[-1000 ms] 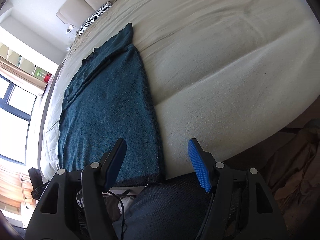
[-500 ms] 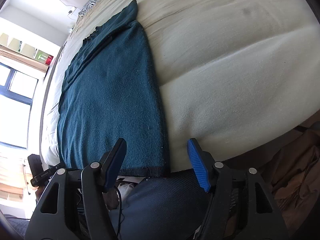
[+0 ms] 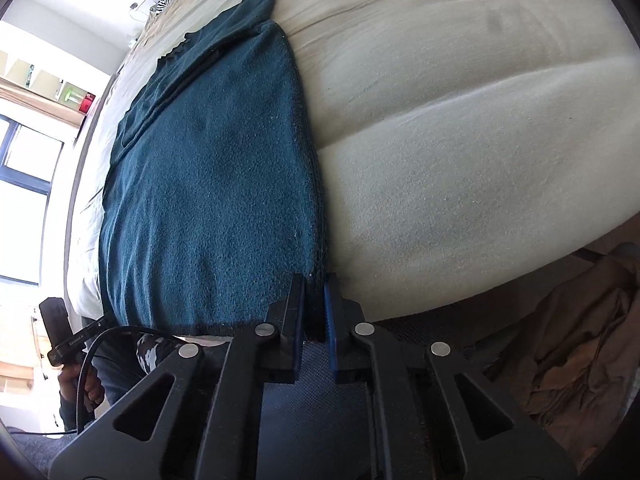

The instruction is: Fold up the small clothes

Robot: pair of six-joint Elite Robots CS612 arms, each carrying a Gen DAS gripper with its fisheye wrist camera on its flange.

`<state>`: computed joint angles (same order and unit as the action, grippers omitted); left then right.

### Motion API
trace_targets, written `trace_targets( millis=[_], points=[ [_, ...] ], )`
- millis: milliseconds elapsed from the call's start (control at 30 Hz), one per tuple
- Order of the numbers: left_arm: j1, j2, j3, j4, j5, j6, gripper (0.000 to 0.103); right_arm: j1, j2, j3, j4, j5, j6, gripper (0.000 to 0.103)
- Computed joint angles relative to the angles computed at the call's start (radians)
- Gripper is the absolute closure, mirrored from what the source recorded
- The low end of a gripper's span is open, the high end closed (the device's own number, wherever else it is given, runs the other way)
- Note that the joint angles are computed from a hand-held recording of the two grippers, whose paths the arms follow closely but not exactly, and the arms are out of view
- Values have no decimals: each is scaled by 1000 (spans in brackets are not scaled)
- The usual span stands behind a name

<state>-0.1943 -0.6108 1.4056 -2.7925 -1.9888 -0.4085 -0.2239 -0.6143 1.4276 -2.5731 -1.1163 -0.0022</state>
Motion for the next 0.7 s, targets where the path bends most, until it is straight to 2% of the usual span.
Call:
trace_targets(
  millis=[200, 433, 600, 700],
  points=[
    [8, -3, 11, -44, -27, -26, 97, -4, -22, 49, -81, 13, 33, 97],
    [32, -5, 34, -155, -94, -90, 97, -22, -49, 112, -170, 77, 75, 98],
    [49, 6, 30, -250, -161, -167, 97, -33, -42, 110, -194, 146, 112, 97],
    [51, 8, 30, -286, -185, -189, 97, -23, -38, 91, -159, 121, 87, 97]
  ],
)
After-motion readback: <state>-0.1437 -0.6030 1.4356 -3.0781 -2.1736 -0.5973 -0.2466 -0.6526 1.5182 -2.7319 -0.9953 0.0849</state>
